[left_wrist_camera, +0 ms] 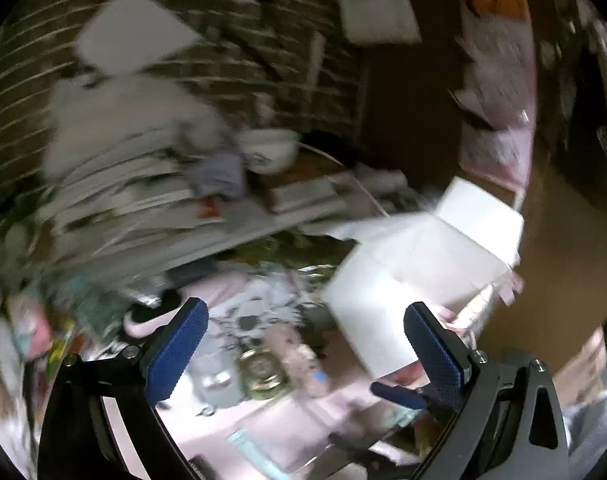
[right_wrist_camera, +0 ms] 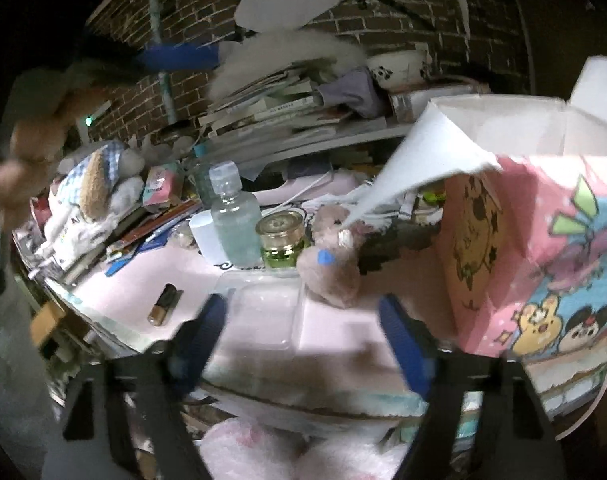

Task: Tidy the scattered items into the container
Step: 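Grasp the pink plush bear with blue heart using the right gripper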

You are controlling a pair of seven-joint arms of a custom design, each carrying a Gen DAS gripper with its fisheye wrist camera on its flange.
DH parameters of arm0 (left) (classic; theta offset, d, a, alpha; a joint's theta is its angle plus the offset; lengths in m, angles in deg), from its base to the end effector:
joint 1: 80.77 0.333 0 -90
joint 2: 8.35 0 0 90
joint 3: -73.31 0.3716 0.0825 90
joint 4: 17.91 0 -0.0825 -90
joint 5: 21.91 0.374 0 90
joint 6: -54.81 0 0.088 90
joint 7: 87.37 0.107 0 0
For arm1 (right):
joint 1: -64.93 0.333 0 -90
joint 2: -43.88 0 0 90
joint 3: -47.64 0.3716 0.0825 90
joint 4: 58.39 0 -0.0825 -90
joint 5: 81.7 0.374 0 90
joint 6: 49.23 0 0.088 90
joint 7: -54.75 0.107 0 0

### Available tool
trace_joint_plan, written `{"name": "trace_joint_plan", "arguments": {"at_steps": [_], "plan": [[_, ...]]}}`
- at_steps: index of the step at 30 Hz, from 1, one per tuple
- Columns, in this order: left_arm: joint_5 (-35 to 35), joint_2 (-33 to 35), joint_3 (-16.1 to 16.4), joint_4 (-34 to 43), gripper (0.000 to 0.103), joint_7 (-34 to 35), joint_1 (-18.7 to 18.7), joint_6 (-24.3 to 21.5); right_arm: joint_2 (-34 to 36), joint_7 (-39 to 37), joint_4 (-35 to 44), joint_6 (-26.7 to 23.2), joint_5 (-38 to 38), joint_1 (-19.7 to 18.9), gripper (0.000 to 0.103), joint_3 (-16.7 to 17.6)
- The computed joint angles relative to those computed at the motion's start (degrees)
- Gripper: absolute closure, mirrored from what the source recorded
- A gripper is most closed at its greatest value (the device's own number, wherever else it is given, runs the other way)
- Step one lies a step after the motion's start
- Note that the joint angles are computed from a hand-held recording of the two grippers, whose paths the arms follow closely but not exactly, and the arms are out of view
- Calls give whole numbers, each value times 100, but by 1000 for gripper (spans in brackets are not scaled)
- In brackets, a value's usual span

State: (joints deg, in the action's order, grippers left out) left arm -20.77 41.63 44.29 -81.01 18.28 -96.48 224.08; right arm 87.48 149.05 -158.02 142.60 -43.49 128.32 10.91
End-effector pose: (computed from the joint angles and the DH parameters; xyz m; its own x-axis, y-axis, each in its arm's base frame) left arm 0.7238 -0.4351 0.4961 -0.6835 -0.7197 0.1220 -0.4143 0.2448 -0.8766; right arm 0.6256 0.3753 0.3813 0.1019 -0.9869 -0.1250 -0.5119 0.0557 -0.8572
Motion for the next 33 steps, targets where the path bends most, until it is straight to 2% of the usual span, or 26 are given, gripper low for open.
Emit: {"name": "trace_joint_plan", "arguments": {"at_steps": [3, 5, 6, 9, 11, 14, 19, 20, 21, 22, 24, 29, 33], "plan": [[-28, -266, -115, -951, 5, -166, 362, 988, 451, 233, 206, -299, 41, 474, 45, -763], [61, -359, -67, -1325, 5, -355, 457, 1374, 820, 525, 365, -526, -4, 741, 47, -1294], [102, -407, -36, -1529, 5, -452, 511, 1543, 987, 678, 472, -676, -45, 812, 53, -1507], [276, -450, -182, -1956, 5, -666, 775, 1822, 1282, 1062, 799, -1133, -245, 783, 57, -1815], [429, -425, -355, -2185, 5, -796, 966, 2058, 1360, 1268, 960, -1318, -372, 682, 57, -1841], [771, -313, -721, -2356, 5, -928, 1302, 2112, 1424, 1489, 1250, -1574, -593, 443, 57, -1741], [1154, -266, -771, -2433, 5, -1252, 1435, 2142, 1419, 1789, 1573, -1716, -878, 42, 58, -1429], [1232, -249, -796, -2426, 5, -1317, 1456, 2144, 1417, 1849, 1574, -1672, -934, 13, 61, -1402], [1307, -233, -811, -2418, 5, -1383, 1472, 2149, 1418, 1900, 1570, -1633, -1002, -2, 72, -1391], [1369, -228, -797, -2406, 5, -1457, 1466, 2158, 1420, 1941, 1567, -1632, -1089, -7, 79, -1392], [1511, -205, -800, -2377, 5, -1590, 1470, 2157, 1427, 2019, 1558, -1647, -1268, -6, 83, -1400], [1882, -217, -808, -2415, 5, -1922, 1505, 2141, 1409, 2369, 1237, -1604, -1646, 277, 84, -1672], [2144, -241, -741, -2420, 5, -2209, 1479, 2152, 1111, 2508, 624, -1447, -1947, 611, 84, -1747]]}}
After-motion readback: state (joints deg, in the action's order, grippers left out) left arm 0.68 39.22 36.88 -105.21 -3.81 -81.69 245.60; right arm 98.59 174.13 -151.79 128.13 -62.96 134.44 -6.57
